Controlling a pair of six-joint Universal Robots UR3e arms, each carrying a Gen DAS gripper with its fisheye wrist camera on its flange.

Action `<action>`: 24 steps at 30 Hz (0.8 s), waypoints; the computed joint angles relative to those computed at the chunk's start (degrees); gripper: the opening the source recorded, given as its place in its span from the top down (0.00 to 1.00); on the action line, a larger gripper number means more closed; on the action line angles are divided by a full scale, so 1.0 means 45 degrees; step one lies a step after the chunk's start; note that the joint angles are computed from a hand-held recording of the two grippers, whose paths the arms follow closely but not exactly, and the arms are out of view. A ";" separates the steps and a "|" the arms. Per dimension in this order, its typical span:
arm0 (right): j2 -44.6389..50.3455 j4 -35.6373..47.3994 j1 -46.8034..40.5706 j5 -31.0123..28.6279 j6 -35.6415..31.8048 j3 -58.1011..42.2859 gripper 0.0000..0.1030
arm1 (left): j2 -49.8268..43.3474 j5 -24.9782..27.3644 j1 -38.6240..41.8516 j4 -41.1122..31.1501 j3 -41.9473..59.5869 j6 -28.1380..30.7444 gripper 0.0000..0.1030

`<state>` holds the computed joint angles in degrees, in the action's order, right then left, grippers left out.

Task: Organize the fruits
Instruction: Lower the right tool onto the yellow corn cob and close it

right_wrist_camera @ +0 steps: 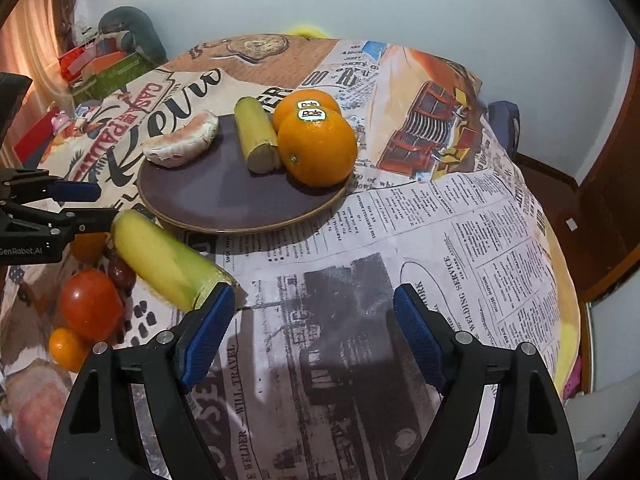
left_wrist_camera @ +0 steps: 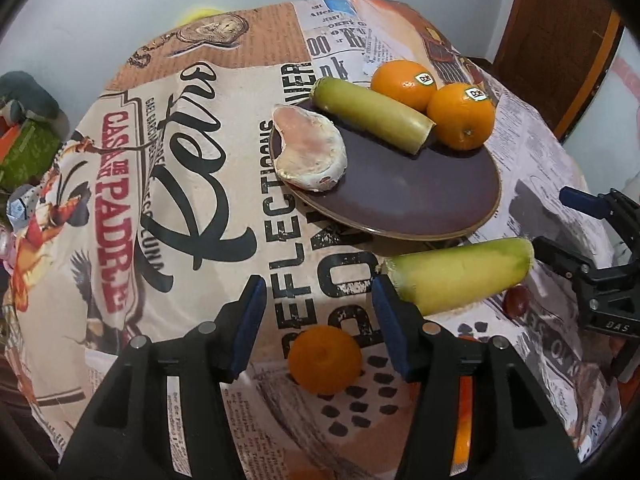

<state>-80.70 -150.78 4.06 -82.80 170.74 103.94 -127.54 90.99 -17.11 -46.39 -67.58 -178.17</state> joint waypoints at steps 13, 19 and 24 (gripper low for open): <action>-0.1973 -0.0031 -0.1529 0.0015 -0.0339 0.2140 0.23 | -0.1218 -0.1475 -0.0645 -0.1045 0.2103 -0.0331 0.48; -0.3072 0.0732 -0.2088 0.0960 -0.0679 0.2433 0.23 | -0.0644 -0.1480 -0.0646 -0.0574 0.1433 -0.0488 0.48; -0.2677 0.0683 -0.1000 0.1546 -0.0660 0.1590 0.23 | 0.1245 -0.1589 -0.0105 0.0568 -0.0850 -0.0645 0.48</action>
